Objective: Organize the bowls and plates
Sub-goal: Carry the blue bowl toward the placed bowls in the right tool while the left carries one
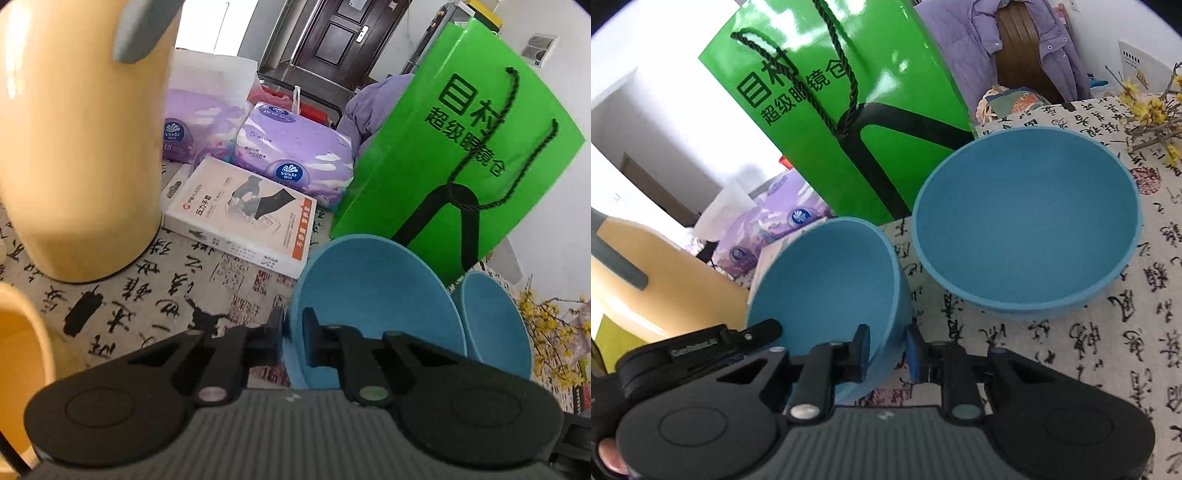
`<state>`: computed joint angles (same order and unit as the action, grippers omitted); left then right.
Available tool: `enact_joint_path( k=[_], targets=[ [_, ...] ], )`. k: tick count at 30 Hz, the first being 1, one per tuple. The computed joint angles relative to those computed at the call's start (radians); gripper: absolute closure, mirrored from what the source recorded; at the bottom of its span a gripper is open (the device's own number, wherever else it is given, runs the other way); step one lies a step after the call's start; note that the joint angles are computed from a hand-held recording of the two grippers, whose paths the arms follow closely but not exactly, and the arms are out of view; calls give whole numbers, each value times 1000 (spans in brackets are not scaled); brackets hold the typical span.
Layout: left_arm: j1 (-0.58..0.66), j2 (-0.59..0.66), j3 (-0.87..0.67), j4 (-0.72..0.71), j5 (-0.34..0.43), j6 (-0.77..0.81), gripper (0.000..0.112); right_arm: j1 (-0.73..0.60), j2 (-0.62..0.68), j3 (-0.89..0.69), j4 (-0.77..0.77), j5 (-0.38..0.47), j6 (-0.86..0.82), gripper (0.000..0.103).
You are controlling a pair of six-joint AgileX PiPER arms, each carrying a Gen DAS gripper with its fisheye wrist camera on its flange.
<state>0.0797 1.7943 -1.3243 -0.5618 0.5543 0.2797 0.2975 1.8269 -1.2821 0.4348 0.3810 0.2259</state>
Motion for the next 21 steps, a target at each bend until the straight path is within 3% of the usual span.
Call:
enact_joint_path(
  k=[5,11,16,21],
  targets=[
    [4,-149,146,35,-15,26,101,30,-80,63,-58,29,7,85],
    [65,-377,361,-16,14,88,101,87,-253,254,-31,16,-17,85],
    [114,-598,513,28,80,77,101,202,-428,399,-219,14,216,85],
    [230,-778,611,9,205,140,101,359,-575,500,-470,51,534,85]
  ],
)
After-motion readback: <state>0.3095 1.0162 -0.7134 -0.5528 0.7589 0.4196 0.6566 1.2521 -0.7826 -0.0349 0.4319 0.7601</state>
